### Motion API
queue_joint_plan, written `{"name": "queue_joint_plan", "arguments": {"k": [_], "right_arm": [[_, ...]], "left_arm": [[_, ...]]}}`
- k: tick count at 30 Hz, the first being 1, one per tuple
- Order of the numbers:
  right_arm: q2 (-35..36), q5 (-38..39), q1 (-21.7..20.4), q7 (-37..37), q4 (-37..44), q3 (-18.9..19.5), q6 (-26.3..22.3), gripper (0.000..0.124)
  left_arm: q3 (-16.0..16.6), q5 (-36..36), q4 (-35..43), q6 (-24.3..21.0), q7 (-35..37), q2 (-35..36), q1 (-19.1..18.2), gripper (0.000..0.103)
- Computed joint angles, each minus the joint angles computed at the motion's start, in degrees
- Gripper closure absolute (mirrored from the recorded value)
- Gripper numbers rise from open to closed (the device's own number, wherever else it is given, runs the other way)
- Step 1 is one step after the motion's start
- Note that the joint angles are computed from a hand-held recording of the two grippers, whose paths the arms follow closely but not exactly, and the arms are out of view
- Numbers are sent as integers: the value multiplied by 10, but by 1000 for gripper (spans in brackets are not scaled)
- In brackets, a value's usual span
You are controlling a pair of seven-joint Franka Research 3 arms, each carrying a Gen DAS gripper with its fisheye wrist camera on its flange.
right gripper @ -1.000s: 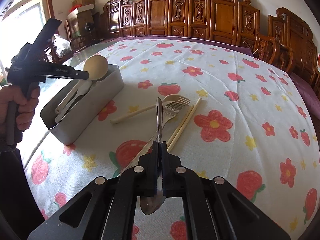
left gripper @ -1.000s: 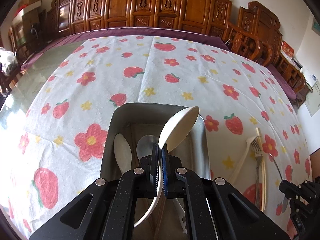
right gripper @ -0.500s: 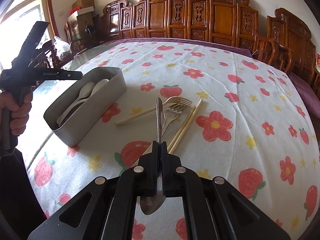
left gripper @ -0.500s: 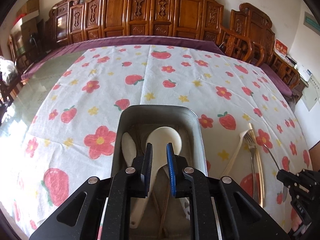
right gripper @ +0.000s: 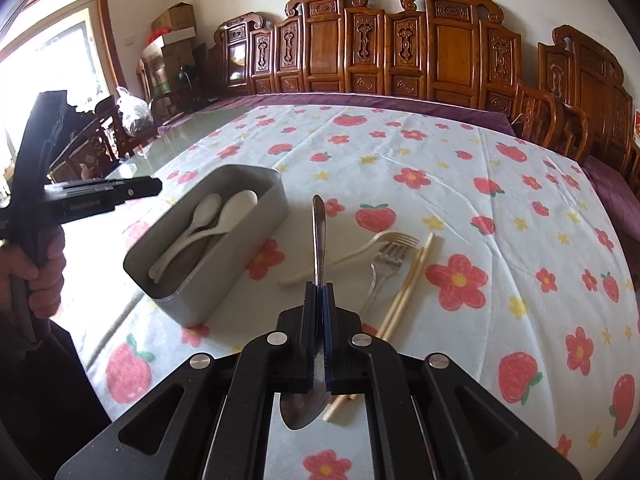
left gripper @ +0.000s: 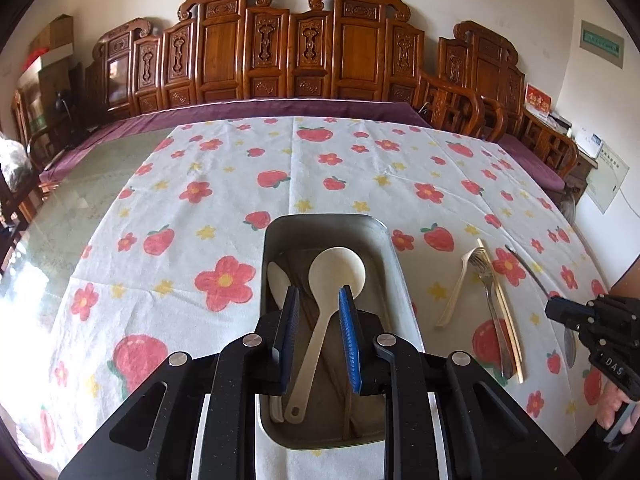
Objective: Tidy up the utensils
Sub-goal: 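Lower the held metal spoon into the metal tray and open the right gripper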
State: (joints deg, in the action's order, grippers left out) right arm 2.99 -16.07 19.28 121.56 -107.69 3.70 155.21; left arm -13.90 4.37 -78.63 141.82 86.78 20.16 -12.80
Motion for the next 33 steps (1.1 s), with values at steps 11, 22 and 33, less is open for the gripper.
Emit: {"name": "queue_joint_plan", "arguments": {"k": [11, 22, 33], "right_arm": [[115, 75, 38, -36, 168, -4, -26, 120], [287, 151, 78, -49, 412, -21, -123, 120], [336, 181, 83, -61, 466, -26, -155, 116]], "left_arm": [[8, -4, -2, 10, 19, -6, 19, 83], [12, -13, 12, 9, 12, -1, 34, 83], [8, -20, 12, 7, 13, -2, 38, 83]]}}
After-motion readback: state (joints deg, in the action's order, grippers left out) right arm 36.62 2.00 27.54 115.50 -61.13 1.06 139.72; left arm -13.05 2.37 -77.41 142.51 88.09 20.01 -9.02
